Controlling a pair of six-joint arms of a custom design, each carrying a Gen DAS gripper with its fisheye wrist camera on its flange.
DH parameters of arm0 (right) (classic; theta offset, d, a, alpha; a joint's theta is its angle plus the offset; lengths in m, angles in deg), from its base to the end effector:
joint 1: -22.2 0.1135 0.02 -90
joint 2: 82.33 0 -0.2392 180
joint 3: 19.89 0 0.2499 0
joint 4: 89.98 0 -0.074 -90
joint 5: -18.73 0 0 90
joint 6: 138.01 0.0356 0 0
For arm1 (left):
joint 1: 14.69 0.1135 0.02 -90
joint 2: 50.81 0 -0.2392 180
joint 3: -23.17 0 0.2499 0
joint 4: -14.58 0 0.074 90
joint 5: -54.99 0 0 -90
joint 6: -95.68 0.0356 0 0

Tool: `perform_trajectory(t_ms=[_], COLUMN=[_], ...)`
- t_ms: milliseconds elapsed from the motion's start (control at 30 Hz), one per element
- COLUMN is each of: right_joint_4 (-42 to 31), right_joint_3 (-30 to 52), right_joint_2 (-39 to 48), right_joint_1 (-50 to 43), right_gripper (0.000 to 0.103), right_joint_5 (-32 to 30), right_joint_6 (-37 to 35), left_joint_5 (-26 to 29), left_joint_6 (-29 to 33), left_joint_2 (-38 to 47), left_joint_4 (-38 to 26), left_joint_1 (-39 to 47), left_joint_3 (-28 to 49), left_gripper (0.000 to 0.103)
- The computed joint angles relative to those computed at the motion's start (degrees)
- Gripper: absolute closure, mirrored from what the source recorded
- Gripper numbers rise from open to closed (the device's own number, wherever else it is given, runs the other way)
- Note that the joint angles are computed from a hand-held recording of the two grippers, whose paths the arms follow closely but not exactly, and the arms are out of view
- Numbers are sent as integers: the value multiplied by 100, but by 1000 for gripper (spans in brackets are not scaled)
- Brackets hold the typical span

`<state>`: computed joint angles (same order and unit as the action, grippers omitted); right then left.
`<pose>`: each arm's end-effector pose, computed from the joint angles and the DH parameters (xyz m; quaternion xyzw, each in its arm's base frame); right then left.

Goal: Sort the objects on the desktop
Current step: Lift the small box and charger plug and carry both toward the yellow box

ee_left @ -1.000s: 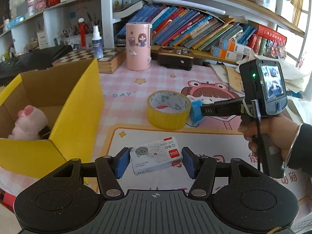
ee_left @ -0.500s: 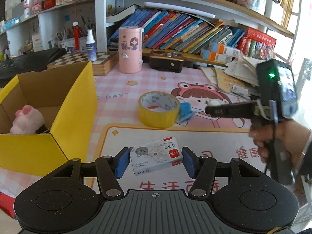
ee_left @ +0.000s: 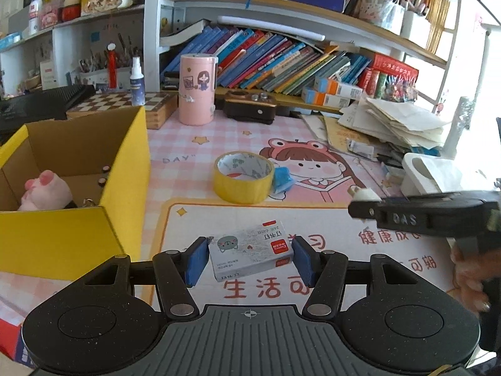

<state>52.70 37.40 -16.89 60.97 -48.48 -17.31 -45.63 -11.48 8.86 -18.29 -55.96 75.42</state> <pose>0.1980 0.1413 0.2195 0.0108 0.9102 0.0614 0.4094 0.1773 -0.1469 0.2172 0.1507 0.8917 -0.1310 0.4063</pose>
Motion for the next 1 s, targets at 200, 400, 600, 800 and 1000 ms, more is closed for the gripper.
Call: perform_trajectory(t_ms=[200,400,600,800,1000], right_joint_4=[-745,-1425,-2248,-2987,-3470], right_joint_3=[367,1038,2028,3161,4311], right_joint_2=[170,920,1961,3086,4096], right_joint_1=[1178,2194,3071,3865,4416], right_gripper=[79,79,79,79,79], right_joint_5=[773,1434,1886,1994,1959], right_joint_6=[979,2161,3363,4370,4932], left_joint_5=[670,1615,2965,4440,5611], left_joint_6=[413,1107,2316,4207,6997], left_joint_2=[-832,-1746,-2614,-2859,-2292], left_joint_4=[-326,-820,-1897,-3200,-4766], left_joint_1=[697,1711,3332,5586,8048], left_joint_3=[-392,-758,-971,-896,-562], left_gripper=[45,45,45,45,45])
